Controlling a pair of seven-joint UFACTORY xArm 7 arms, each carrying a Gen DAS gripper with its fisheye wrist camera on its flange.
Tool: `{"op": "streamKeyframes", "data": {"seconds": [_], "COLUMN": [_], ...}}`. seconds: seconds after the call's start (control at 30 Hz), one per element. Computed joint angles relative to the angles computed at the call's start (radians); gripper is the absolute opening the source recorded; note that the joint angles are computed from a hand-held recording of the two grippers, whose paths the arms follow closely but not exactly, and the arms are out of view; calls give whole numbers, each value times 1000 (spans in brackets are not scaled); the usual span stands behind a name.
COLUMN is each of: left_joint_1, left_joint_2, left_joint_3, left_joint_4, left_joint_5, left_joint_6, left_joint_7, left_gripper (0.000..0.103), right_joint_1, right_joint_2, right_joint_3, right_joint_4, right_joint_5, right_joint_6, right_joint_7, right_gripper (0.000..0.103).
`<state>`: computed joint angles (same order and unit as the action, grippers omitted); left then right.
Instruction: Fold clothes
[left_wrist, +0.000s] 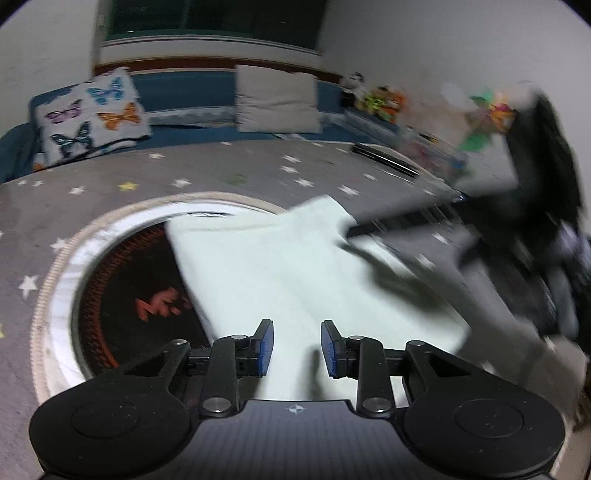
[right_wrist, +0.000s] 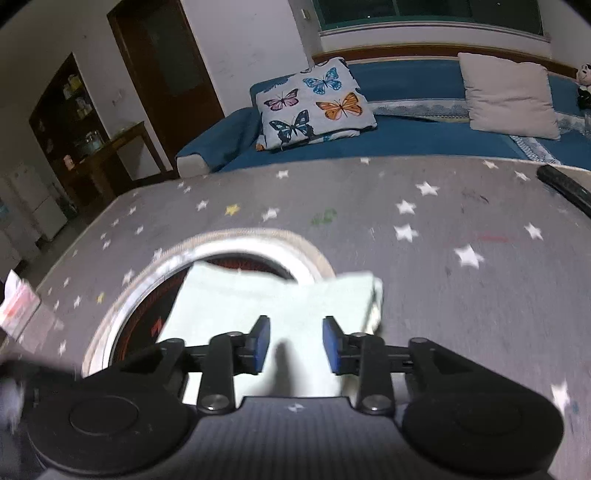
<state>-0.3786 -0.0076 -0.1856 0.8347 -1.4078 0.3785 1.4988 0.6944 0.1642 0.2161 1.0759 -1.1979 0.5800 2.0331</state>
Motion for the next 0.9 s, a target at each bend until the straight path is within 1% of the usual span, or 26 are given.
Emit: {"op": "streamKeyframes", "data": {"seconds": [0.03,0.1,0.13,0.2,0.33,0.43,0.5,0.7,0.8,0.87,0.9], "left_joint_1": [-4,-7,-4,3,17,25,30,44,49,49,48], "left_joint_2": [10,33,42,59,83,90,93,99,99,107,110], "left_joint_3": [-4,-9,-8,-8,-19,-27,-30,-33,-35,-35,-37], "left_joint_4": [11,31,38,52,69,72,72,78,80,87,89], "left_joint_5": [-3,19,48,96,103,114,124,137,125,133,137], "left_joint_6": [-30,-80,-85,-99,-129,-140,-138,-115,-101,-93,-91], "left_joint_7": [-6,-54,-104,-192,-242,-287,-312,-357,-347,-359,-365], "left_gripper": [36,40,41,43,52,58,59,59,57,56,52], "right_joint_1": [4,13,17,18,10,0,-5,-1,-1,-1,-2], "right_joint_2": [-4,-13,-18,-37,-72,-60,-45,-14,-9,-7,-6], "right_joint_3": [5,13,16,18,34,41,38,30,28,26,25], "right_joint_4": [-9,-29,-41,-71,-124,-126,-123,-104,-101,-103,-102], "right_joint_5": [13,31,34,3,-60,-100,-135,-194,-210,-234,-246], "right_joint_6": [9,31,40,29,16,14,0,17,16,8,3], "right_joint_7": [-2,18,39,113,259,326,384,474,496,530,546], "right_gripper": [33,35,35,36,38,40,41,43,45,45,45]}}
